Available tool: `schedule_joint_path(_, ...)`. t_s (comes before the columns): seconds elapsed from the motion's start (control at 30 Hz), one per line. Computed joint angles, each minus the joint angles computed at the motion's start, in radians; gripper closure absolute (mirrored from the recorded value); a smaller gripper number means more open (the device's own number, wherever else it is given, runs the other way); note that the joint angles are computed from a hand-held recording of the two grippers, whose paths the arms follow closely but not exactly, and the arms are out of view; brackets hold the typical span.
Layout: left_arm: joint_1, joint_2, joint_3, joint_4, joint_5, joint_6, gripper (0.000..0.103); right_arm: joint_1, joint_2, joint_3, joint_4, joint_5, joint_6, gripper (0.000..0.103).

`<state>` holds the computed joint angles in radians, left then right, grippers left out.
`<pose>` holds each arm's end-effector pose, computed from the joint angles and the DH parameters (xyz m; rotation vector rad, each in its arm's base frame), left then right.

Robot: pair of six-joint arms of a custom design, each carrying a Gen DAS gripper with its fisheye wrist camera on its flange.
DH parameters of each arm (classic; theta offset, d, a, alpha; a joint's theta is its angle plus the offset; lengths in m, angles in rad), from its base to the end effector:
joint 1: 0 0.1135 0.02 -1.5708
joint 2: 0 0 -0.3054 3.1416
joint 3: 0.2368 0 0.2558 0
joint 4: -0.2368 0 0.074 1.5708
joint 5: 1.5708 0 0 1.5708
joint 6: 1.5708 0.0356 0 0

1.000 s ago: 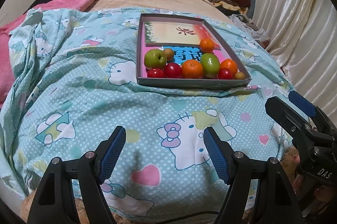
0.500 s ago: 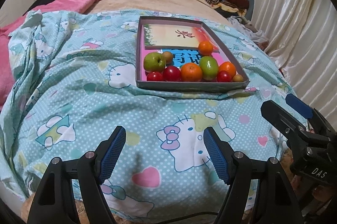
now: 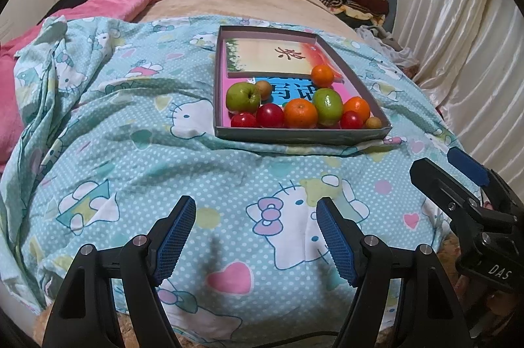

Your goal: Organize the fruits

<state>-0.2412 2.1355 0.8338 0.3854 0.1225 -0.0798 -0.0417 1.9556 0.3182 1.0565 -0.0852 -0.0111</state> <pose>0.3621 -0.0936 0.0610 0.2534 2.4873 -0.2869 0.2694 -0.0082 0.0844 -0.0165 2.1499 0.0610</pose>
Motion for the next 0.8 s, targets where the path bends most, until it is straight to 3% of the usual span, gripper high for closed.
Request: schedule_joint_path(0.8,-0.001,-0.001,-0.004,0.018,-0.017,0.002,0.026,0.002,-0.003,-0.001,-0.001,0.0,0.002,0.001)
